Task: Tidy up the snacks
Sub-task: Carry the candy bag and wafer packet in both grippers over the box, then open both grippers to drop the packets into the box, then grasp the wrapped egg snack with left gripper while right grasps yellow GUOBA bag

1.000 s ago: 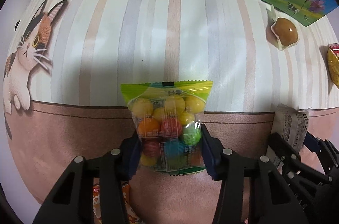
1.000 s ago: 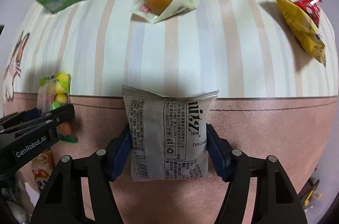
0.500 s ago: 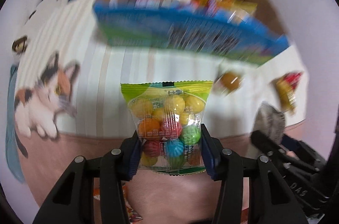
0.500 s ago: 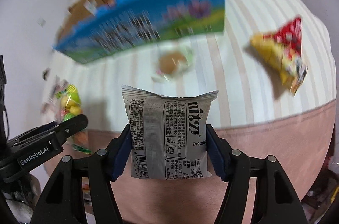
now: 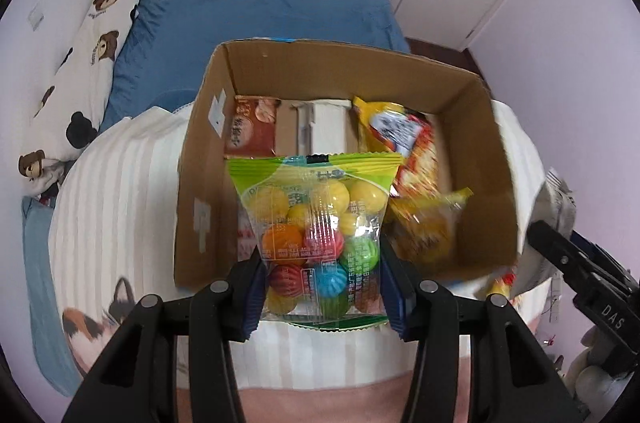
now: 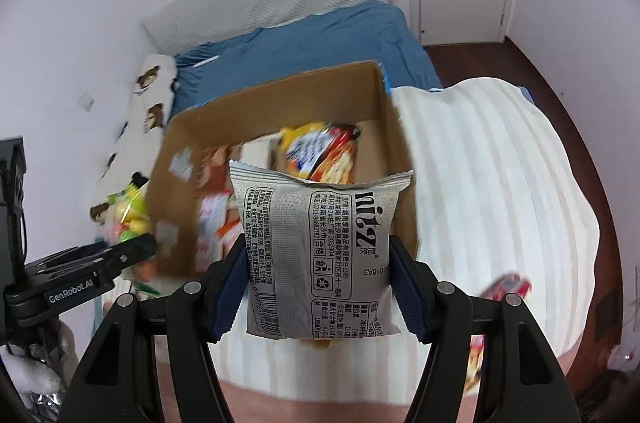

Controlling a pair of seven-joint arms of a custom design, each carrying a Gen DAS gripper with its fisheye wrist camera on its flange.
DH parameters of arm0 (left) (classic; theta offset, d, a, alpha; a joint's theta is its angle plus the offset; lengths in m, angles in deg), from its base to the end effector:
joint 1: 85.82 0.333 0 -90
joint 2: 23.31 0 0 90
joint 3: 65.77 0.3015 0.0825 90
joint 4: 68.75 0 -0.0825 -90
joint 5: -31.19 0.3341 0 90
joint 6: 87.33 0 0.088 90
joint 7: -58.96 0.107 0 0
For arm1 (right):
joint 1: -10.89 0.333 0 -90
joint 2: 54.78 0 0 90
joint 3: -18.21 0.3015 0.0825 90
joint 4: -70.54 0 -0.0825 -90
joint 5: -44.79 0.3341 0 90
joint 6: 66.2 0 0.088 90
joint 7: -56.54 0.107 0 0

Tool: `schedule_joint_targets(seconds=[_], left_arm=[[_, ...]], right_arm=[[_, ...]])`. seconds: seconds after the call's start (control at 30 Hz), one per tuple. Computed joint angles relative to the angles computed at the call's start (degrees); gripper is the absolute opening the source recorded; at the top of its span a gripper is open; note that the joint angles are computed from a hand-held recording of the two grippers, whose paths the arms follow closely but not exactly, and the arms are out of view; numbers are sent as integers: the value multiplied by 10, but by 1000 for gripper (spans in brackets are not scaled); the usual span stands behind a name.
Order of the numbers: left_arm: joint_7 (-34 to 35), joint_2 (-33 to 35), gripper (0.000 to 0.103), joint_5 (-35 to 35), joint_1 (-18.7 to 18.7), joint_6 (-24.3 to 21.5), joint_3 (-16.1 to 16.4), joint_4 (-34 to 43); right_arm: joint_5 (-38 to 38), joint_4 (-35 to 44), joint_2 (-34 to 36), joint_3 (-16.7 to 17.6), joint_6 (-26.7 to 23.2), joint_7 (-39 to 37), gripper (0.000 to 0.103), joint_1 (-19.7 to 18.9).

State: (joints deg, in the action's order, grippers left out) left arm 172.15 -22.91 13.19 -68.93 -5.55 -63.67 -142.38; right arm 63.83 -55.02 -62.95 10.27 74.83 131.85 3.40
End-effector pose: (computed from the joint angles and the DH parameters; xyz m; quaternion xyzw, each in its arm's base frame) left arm 0.4688 0.1225 0.7166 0.6468 -0.7442 0.1668 0.0009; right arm 0.4784 -0.1351 0.4992 -0.6020 0.7606 -0.1048 0.2193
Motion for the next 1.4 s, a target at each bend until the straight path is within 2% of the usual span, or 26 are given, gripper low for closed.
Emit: schedule_joint_targets(seconds=[0.13,0.17,0.23,0.27,0.3,0.33,0.37,0.43,0.53,0.83,0.97,1.1,1.33,1.4], left_arm=[[-8,50,47,30,-6,4,-12,18],[-10,61,47,40,-7,5,-16,22],[-17,91,48,72,-10,-14,-25,49],[-24,110,51,86,-11,-30,-29,67],[-33,125,53,94,-10,-40,-32,83],[-36,133,63,100,-9,-41,-35,88],[-32,134,75,112,-10,-32,-39,82],[-29,129,81,120,-9,-15,-43,64],[-32,124,82,112,-3,-9,-44,51],[-18,75,82,91,0,2,-39,6],[0,26,82,87,-6,42,-31,-39],[10,-18,82,74,-12,72,-15,-76],[25,-88,82,46,-19,104,18,-123],[33,-116,82,43,-23,127,26,-149]], right_arm=[[8,83,86,-6,-40,10,68,-6],[5,87,87,-8,-53,9,68,-10],[2,117,122,-7,-83,19,71,-13],[-12,117,128,-6,-90,31,76,-11],[-21,123,139,-5,-95,37,93,-11],[-24,123,146,-4,-95,37,99,-10],[-23,118,148,-3,-90,36,99,-10],[-19,115,150,-2,-92,36,99,-11],[-19,107,151,0,-84,36,99,-9],[-19,97,131,3,-80,35,99,-5],[-30,84,109,5,-72,31,99,1],[-80,53,76,10,-44,44,99,11],[-84,-6,9,13,-13,36,99,14],[-84,-24,-13,15,-7,35,99,14]])
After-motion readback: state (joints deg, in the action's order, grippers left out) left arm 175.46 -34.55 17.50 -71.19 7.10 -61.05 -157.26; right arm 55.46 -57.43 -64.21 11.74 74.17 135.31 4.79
